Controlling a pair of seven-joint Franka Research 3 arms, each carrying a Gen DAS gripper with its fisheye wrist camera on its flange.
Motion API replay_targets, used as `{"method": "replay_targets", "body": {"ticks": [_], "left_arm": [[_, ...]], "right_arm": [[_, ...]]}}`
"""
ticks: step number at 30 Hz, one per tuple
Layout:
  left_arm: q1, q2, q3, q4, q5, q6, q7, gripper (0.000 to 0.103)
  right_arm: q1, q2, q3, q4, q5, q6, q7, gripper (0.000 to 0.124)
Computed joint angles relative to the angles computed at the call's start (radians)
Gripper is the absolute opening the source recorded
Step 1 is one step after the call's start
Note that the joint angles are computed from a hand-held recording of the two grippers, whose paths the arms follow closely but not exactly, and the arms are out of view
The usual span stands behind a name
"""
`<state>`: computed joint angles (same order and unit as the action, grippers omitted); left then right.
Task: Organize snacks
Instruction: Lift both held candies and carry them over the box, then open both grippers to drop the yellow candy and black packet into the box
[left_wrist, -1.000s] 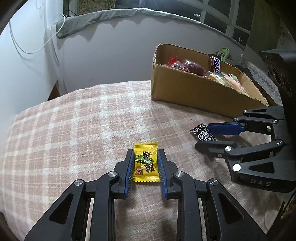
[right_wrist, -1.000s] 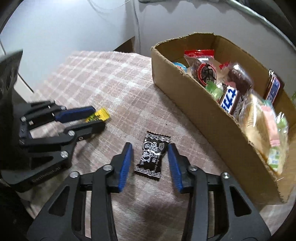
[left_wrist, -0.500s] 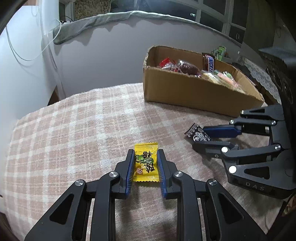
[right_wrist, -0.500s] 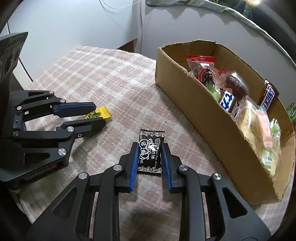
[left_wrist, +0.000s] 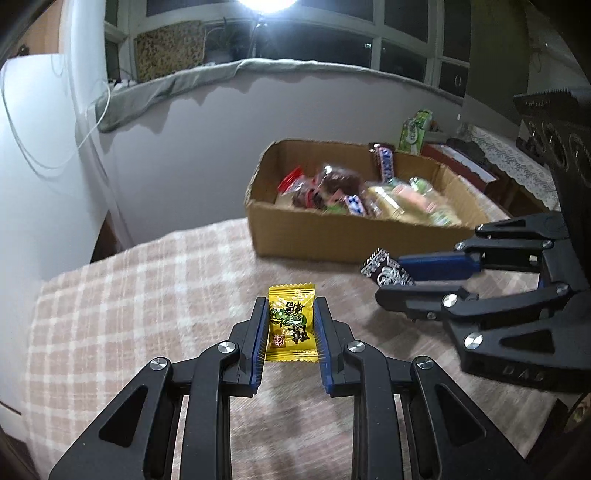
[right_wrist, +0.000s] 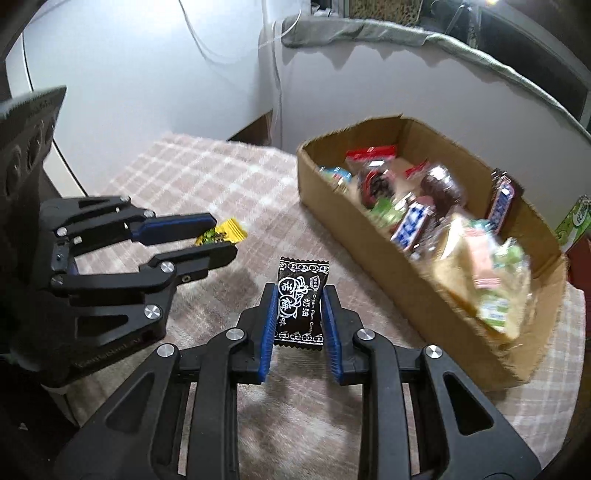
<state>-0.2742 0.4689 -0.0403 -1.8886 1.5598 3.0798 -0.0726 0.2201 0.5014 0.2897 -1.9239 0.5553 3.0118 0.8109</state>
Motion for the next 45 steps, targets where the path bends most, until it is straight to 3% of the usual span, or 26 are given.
{"method": "replay_targets", "body": {"ticks": [4,15,28,35,45], "left_arm": [[-0.001,0.0,-0.004,0.02,0.011,0.005,-0.016,0.022],[0.023,0.022,-0.023,0.129,0.074,0.015,-0.118,0.022],[-0.043,0.165,0.04,0.317,-0.203,0.042,0.137,0.022],[-0.008,0.253,-0.035,0.383,-0.44,0.014,0.396,0.022],[-0.034,0.284,-0.018,0.399,-0.603,0.007,0.555,0.022]], "right_arm": [[-0.081,-0.03,0.073,-0.021,0.068,0.02,-0.07,0.025],[-0.158,-0.04,0.121,0.015,0.236,0.048,-0.215,0.025],[-0.149,0.024,0.069,0.13,0.224,0.079,-0.187,0.025],[-0.123,0.078,0.01,0.195,0.142,0.051,-0.093,0.025],[-0.111,0.136,-0.03,0.254,0.049,0.009,0.003,0.025]]}}
